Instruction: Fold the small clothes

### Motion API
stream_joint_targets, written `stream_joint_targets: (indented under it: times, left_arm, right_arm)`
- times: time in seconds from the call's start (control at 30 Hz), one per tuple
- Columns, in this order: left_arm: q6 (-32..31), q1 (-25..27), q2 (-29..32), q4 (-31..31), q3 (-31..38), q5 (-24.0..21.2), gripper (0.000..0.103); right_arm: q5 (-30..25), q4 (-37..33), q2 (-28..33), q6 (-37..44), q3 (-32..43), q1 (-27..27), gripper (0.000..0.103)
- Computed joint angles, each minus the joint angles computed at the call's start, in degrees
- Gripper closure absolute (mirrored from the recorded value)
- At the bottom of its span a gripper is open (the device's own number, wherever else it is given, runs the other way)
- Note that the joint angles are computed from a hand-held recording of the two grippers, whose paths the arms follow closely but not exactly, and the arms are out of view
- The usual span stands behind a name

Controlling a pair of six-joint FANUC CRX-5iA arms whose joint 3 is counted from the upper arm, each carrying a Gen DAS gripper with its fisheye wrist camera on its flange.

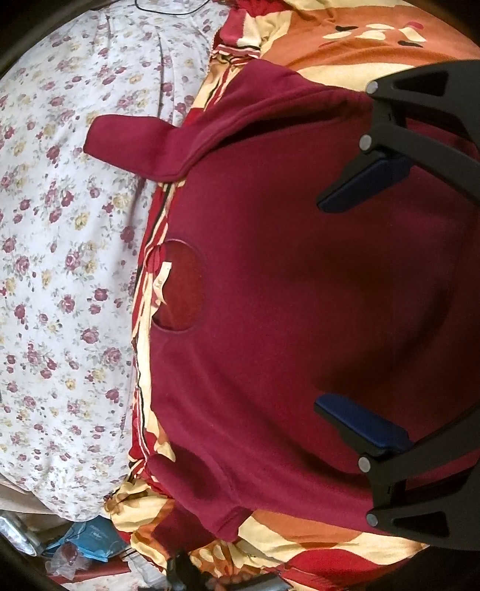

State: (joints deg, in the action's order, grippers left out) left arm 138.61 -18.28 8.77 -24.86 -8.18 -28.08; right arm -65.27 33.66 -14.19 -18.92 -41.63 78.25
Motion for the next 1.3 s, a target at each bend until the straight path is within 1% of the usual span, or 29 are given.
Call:
stream_joint_targets:
  times: [0.03,0.1,0.17,0.23,0.27,0.3,0.4,0.47,0.53,0.57,0.63,0.7,0.77,0.87,0.97,1.0,1.03,1.07,1.1,1.17,1.2,1.23,1.27,1.3]
  left_arm:
    - [-1.4,0.2,-1.1,1.6,-1.2,1.3,0.103]
    - [-6.6,0.5,-3.9,7.8,-4.5,4.6,0.103]
    - [-11.2,-0.3,-5.3,12.2,-5.8,5.7,0.103]
    - [-17.9,-2.4,-6.9,18.5,-7.8,7.6,0.103]
    - [-20.3,-3.0,-7.5,20.7,-8.7,8.2,0.103]
    - [-25.0,-4.4,-7.9,25.2,-9.8,9.3,0.103]
    - [-34.5,-9.1,-7.4,33.9,-10.8,10.5,0.103]
    - [-43.8,-13.0,-6.0,43.4,-11.9,12.1,0.103]
    - [-49.7,-16.0,-4.1,49.2,-11.7,12.3,0.103]
    - [-50.3,-17.6,-2.6,49.4,-10.3,11.6,0.103]
    - [-48.4,-20.3,0.5,47.1,-7.1,10.1,0.103]
    - [-50.2,-22.7,4.0,49.5,-5.1,9.3,0.103]
    - [-50.2,-24.0,6.3,49.9,-3.6,8.5,0.103]
    - [-49.1,-25.6,10.2,49.2,-0.7,7.0,0.103]
    - [-53.2,-26.2,12.8,53.3,-0.2,5.3,0.103]
    - [-56.8,-26.4,13.5,57.1,-0.7,4.6,0.103]
    - [-59.1,-26.5,14.2,59.2,-0.6,3.1,0.103]
    - [-59.1,-26.5,14.6,58.5,0.1,1.6,0.102]
    - [-59.1,-26.5,14.6,57.7,0.5,0.5,0.098]
    - [-61.8,-26.5,13.1,58.8,-0.9,0.2,0.097]
    - [-63.7,-26.3,11.0,59.7,-2.9,1.4,0.097]
    - [-64.2,-26.2,9.3,59.4,-4.4,2.6,0.096]
    - [-62.4,-25.7,7.1,56.6,-5.2,3.2,0.094]
    - [-58.6,-25.0,4.9,51.9,-5.7,3.6,0.093]
  right_arm:
    - [-0.1,0.1,-0.1,-0.2,0.0,0.2,0.003]
    - [-0.5,0.3,-0.5,-0.8,-0.3,0.6,0.003]
    - [-1.1,0.6,-1.3,-1.7,-0.7,1.2,0.003]
    - [-1.8,0.9,-2.2,-2.6,-1.2,1.5,0.003]
    - [-2.1,1.1,-2.7,-3.0,-1.4,1.6,0.003]
    - [-2.4,1.3,-3.3,-3.5,-1.7,1.7,0.003]
    - [-3.6,2.0,-5.4,-5.2,-2.8,2.1,0.003]
    - [-4.6,2.4,-6.8,-6.3,-3.5,2.3,0.003]
    - [-6.1,2.6,-8.9,-7.6,-4.4,2.8,0.003]
    - [-6.8,2.9,-9.9,-8.2,-4.9,3.1,0.003]
    - [-8.7,3.3,-11.9,-9.6,-5.9,3.8,0.003]
    - [-10.4,3.5,-14.0,-11.1,-6.9,4.4,0.003]
    - [-11.9,3.5,-16.8,-12.8,-8.4,5.2,0.003]
    - [-12.4,2.9,-19.6,-13.9,-9.7,5.5,0.003]
    - [-12.3,3.0,-21.3,-14.9,-10.9,6.0,0.003]
    - [-11.6,3.0,-21.5,-14.9,-11.1,5.7,0.003]
    - [-10.9,2.9,-21.4,-14.9,-11.2,5.4,0.003]
    - [-10.2,3.0,-21.3,-14.8,-11.3,5.2,0.003]
    - [-9.4,3.1,-21.0,-14.5,-11.3,4.8,0.003]
    - [-6.5,3.9,-20.5,-12.9,-11.4,3.5,0.003]
    - [-5.3,4.3,-20.3,-12.3,-11.4,3.0,0.003]
    - [-3.4,4.8,-20.0,-11.2,-11.4,2.0,0.005]
    - [-1.0,5.5,-19.8,-10.0,-11.5,0.8,0.007]
    - [1.2,6.0,-19.5,-9.1,-11.6,-0.4,0.009]
